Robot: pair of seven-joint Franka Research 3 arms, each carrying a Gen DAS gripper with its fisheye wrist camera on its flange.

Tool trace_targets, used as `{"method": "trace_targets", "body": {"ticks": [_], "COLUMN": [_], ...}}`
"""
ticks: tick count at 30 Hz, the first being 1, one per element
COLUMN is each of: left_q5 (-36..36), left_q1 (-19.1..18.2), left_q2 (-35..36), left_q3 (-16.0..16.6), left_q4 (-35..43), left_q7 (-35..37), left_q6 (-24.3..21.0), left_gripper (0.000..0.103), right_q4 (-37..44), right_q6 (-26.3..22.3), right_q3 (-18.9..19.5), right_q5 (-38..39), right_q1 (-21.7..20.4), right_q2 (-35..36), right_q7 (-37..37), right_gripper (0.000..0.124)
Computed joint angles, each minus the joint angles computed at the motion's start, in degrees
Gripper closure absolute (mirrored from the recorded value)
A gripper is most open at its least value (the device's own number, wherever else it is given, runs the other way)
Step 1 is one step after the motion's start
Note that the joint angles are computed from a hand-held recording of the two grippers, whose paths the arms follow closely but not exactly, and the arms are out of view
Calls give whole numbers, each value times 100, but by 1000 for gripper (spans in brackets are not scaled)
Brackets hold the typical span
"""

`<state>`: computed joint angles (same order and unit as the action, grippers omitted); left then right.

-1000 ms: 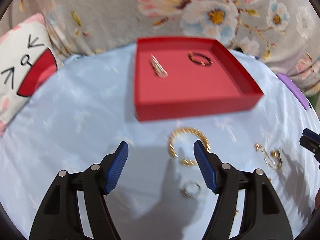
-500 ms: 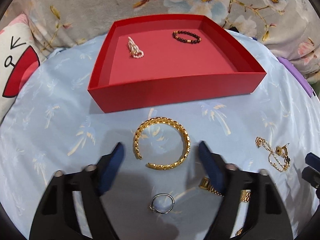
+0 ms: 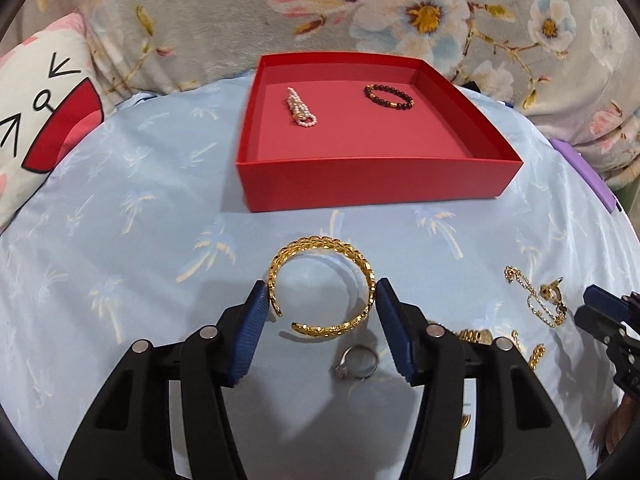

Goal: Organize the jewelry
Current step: 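Grasp the gold twisted cuff bangle with the left tool, then grasp the gold watch with the right tool while the left tool holds the bangle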

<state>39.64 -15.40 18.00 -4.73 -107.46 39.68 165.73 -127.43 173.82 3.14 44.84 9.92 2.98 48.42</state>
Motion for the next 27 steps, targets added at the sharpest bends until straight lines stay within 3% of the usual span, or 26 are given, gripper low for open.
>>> {"method": "trace_targets", "body": {"ticks": [4, 8, 13, 16, 18, 27], "left_q5": [586, 622, 1031, 1252, 1439, 1219], "left_q1": [-162, 2, 14, 66, 88, 239], "left_q2": [-247, -406, -648, -764, -800, -787], "left_q3": [254, 109, 134, 79, 63, -100], "left_q4": [-284, -523, -816, -950, -977, -1002], "left_q7": [-597, -683, -1118, -1307, -1483, -1208], "left_q6": [166, 236, 320, 332, 348, 340], "left_gripper": [50, 50, 50, 50, 50, 50], "right_q4": [35, 14, 166, 303, 449, 1097], "right_q6": [-53, -173, -656, -759, -995, -1545], "right_q3": [34, 70, 95, 128, 112, 191], "right_q5": [298, 813, 1459, 1260, 731, 47], "right_q1": [-33, -3, 152, 272, 307, 233], "right_q2": [1, -84, -110, 36, 180, 695], "right_q7": [-229, -746, -1508, -1545, -1140, -489], "right_gripper": [92, 92, 92, 92, 92, 92]}}
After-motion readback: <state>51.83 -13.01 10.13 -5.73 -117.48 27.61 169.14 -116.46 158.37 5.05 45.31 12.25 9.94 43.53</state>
